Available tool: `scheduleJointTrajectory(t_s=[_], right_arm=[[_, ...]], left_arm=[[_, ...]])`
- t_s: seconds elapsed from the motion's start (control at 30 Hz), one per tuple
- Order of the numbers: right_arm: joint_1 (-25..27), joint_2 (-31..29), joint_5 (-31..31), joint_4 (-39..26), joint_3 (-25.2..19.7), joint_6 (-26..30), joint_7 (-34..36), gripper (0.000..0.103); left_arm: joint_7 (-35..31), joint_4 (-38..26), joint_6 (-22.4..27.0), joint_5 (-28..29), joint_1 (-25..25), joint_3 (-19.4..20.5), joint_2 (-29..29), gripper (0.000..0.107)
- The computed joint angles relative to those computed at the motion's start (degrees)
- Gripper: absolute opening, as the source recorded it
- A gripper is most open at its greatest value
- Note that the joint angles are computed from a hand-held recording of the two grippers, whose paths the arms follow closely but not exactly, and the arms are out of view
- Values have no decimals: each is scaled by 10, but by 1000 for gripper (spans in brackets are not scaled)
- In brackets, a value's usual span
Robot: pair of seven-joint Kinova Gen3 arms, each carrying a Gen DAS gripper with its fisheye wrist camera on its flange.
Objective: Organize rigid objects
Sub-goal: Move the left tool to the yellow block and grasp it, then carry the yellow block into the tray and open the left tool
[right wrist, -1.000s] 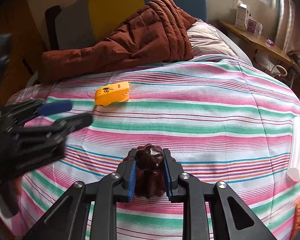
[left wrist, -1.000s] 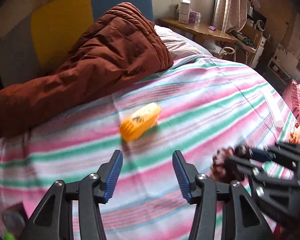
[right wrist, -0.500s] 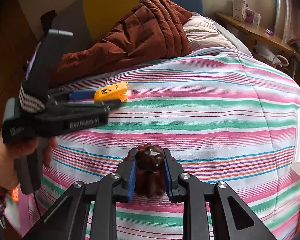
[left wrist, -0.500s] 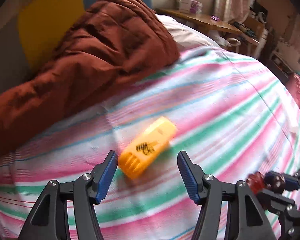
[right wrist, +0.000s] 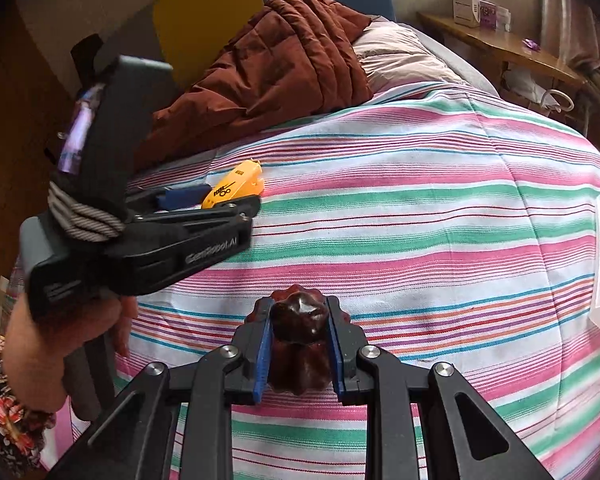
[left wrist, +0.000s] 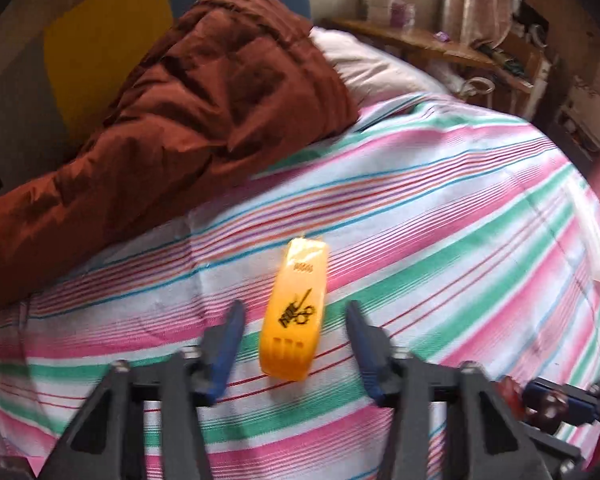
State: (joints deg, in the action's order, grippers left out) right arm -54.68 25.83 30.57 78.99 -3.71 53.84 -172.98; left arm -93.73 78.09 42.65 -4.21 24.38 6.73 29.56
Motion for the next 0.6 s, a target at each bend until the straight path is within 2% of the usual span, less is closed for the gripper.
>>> scheduleJointTrajectory(t_s=[0.07, 0.13, 0.2, 0.37, 0.6], right_arm=[[2, -2, -1, 5, 0, -6, -3, 24], [2, -4, 0, 8, 0, -8, -3, 24], [2, -4, 1, 8, 0, -8, -2, 24], [2, -3, 2, 8, 0, -9, -2, 24], [6, -7, -1, 13, -1, -17, -4, 24]], left_arm=[[-5, -1, 2, 16, -18, 12, 5, 27], [-30, 10, -6, 47, -41, 25, 0, 26], [-46, 27, -20, 51, -44, 26, -9, 26], [-90, 96, -72, 82, -68, 39, -44, 26], [-99, 172, -118, 107, -81, 39, -85, 26]])
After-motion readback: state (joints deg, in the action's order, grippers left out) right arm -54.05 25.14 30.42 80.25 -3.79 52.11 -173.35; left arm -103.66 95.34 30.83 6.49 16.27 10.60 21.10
